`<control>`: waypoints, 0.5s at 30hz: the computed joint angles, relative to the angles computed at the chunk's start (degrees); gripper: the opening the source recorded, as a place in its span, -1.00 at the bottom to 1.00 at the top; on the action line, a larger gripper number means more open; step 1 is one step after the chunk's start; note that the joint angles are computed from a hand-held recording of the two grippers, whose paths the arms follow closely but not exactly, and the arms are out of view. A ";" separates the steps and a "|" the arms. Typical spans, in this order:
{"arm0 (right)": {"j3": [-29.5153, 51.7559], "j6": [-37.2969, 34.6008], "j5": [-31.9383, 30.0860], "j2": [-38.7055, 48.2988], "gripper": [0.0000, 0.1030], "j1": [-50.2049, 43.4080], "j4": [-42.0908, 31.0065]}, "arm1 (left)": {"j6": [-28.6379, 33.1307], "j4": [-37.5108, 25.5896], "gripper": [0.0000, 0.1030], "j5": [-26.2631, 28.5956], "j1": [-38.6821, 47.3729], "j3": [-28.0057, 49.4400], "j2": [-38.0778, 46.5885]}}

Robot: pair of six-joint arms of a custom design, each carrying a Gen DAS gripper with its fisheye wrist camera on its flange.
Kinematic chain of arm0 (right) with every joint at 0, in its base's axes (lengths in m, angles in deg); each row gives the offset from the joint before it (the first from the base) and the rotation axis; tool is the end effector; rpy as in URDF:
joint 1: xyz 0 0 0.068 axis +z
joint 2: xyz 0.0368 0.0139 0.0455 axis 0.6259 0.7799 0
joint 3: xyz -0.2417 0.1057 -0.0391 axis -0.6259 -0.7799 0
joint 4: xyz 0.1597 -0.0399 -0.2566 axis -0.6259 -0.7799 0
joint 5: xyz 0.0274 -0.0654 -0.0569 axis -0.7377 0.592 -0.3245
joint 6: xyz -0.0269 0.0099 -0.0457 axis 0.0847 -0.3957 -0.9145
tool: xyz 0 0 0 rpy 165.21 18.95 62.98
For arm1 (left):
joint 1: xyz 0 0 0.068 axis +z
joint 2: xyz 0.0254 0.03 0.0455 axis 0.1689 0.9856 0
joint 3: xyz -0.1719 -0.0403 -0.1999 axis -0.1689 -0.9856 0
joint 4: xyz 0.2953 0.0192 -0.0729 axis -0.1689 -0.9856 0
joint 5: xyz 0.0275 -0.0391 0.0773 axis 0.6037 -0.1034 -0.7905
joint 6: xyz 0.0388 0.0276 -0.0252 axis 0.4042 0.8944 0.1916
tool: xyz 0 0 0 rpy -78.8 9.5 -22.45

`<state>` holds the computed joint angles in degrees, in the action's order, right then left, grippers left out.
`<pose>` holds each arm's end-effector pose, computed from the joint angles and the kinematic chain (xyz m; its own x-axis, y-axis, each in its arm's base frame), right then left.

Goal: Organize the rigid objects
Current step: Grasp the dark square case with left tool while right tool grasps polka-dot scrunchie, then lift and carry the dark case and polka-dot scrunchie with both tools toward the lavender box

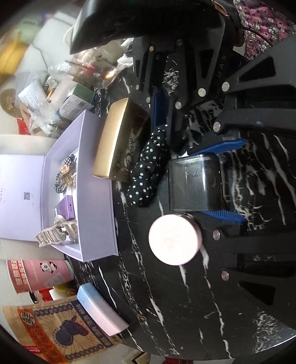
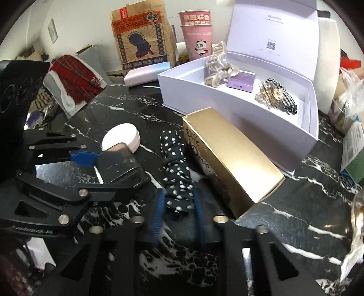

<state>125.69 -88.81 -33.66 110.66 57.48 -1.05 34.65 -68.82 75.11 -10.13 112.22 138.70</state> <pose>0.3209 0.1209 0.0661 -0.6404 -0.4843 -0.5961 -0.6656 0.7372 0.1162 0.2759 -0.1018 0.0851 -0.8428 0.1325 -0.5217 0.2351 0.9625 -0.1354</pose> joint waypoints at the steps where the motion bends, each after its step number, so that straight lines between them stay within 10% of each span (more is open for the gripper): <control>1: -0.20 -0.10 -0.11 -0.18 -0.66 -0.01 0.00 | -0.19 0.14 -0.18 -0.14 -0.06 -0.35 -0.28; 15: -9.17 -3.13 -3.19 -9.78 -0.63 -6.37 -5.42 | -3.90 4.51 -0.18 -2.49 -0.96 -1.69 0.41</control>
<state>116.53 -91.94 -36.85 100.88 51.10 -6.47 30.75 -64.31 72.63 -11.09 110.53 139.12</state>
